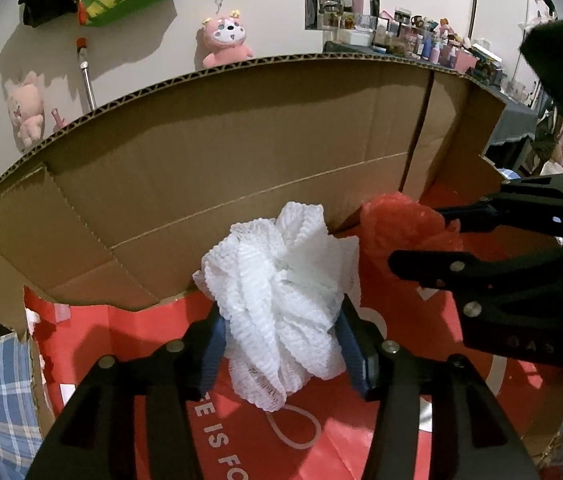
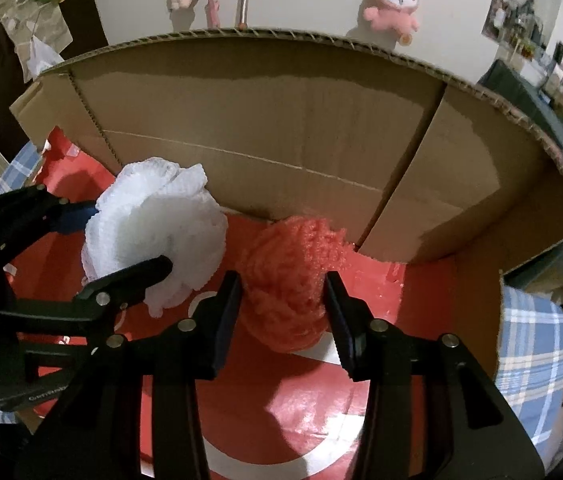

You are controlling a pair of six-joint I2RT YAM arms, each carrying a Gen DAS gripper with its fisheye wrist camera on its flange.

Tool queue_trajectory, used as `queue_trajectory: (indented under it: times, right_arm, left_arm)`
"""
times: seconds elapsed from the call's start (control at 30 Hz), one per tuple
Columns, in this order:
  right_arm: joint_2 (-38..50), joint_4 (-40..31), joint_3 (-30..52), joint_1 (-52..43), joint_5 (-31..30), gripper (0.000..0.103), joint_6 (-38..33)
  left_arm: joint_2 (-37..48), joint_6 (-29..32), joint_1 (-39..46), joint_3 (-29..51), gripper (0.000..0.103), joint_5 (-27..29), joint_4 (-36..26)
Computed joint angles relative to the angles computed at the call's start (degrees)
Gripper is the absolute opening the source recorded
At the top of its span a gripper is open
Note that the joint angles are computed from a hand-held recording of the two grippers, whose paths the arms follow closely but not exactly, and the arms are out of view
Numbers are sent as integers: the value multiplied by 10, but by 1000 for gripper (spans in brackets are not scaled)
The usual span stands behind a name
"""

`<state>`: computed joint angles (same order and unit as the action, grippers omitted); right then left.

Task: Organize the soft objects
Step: 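Carry both loofahs up and over the red-lined cardboard box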

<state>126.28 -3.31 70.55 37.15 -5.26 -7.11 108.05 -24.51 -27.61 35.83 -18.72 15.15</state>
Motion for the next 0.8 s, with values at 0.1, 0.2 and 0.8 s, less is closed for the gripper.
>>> queue_trajectory:
  times: [0.1, 0.2, 0.8]
  right_arm:
    - [-20, 38, -35, 12, 24, 42, -11]
    - [-22, 66, -45, 26, 50, 42, -21]
    - [9, 17, -6, 11, 26, 60, 12]
  left_arm:
    - [2, 2, -1, 1, 54, -4, 3]
    - [4, 1, -1, 2, 56, -4, 4]
    - [5, -5, -4, 0, 67, -11, 5]
